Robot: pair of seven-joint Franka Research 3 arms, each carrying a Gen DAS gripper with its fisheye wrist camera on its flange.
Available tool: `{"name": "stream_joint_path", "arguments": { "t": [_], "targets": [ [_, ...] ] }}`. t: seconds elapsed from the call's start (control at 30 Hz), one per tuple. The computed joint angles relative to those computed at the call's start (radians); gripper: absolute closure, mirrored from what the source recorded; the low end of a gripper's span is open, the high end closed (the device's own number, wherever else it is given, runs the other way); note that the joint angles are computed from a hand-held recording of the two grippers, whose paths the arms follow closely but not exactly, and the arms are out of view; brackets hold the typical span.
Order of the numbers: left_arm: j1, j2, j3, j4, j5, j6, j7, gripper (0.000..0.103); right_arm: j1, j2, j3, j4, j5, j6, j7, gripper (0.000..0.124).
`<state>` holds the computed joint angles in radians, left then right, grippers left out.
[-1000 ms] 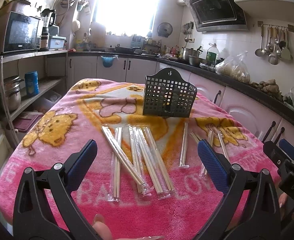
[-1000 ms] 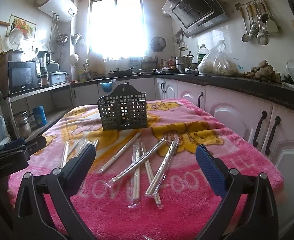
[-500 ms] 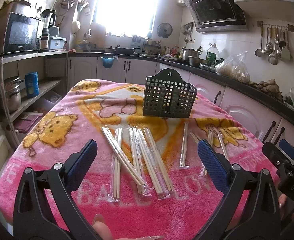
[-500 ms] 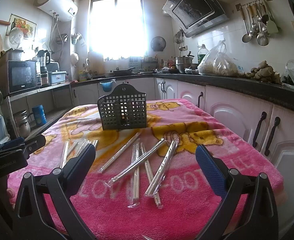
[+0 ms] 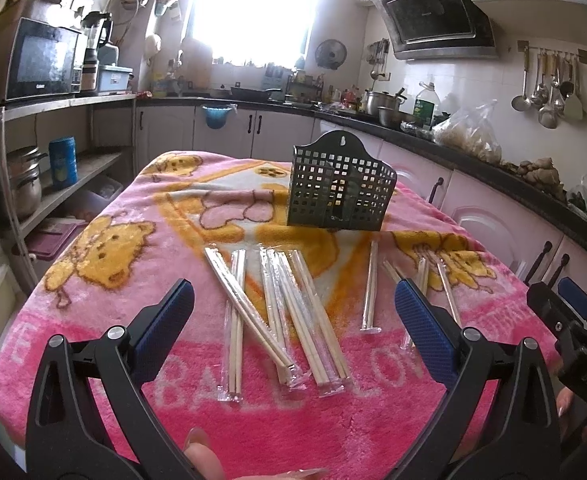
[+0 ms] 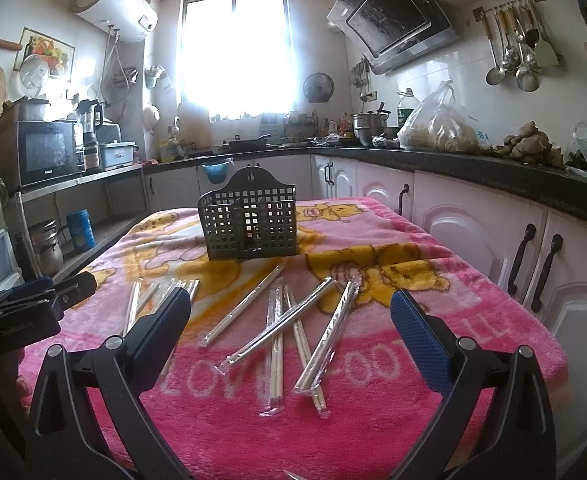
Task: Organize utensils
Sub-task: 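Lower the left tool onto a wrapped chopstick and close it while the right tool grasps another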
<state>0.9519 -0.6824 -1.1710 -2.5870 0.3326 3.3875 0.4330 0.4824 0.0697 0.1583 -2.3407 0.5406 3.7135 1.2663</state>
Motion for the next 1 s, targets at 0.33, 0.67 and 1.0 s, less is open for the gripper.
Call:
{"name": "stream_joint_path", "arguments": {
  "t": [0.33,0.67,1.0],
  "targets": [
    [0.027,0.027,0.007,0.001,0.003,-0.042,-0.021,0.011,0.009,0.029,-0.003,0.06,-0.023,-0.085,-0.038,0.027],
    [0.061,0.142,0.046,-0.005,0.013,0.002,0.03,0.011,0.091,0.108,-0.075,0.224,0.089,-0.237,-0.205,0.027],
    [0.037,0.307,0.113,0.063,-0.001,-0.075,0.148,0.011,0.436,0.207,-0.474,0.384,0.075,-0.441,-0.16,0.027]
  ]
}}
